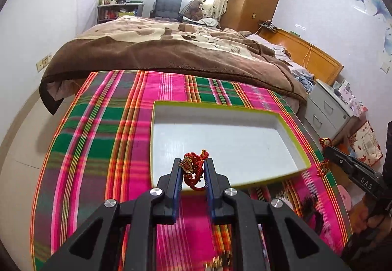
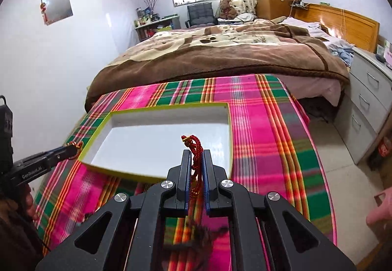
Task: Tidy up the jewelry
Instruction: 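Carry both red pieces into the yellow tray and open both grippers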
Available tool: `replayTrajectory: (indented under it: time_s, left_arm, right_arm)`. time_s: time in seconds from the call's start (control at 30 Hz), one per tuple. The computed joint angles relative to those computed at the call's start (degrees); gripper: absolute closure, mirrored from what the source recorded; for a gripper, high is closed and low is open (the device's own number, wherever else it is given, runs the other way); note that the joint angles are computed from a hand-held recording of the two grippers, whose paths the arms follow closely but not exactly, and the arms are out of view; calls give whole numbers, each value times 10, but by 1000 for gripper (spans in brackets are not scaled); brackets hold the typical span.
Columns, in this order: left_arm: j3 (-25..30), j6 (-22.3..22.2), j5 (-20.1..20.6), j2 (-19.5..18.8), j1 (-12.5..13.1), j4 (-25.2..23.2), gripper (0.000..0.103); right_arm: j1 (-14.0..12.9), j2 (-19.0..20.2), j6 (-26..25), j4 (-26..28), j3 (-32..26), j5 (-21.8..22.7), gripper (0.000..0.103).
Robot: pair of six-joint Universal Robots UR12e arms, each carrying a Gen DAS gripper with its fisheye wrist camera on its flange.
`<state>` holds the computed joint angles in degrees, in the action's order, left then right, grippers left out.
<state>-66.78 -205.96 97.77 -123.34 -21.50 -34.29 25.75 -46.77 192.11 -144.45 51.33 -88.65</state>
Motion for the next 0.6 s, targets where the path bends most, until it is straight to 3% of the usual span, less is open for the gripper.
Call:
replayTrajectory:
  time_s: [0.13,0.6]
  left_arm:
    - [34,13,13,-20,3,-18,86]
    - [116,14,-10,-79,19,-94,85]
  right_arm:
    - [-3,32,-2,48,-59,7,95]
    - [-8,139,-15,207,-254,7,95]
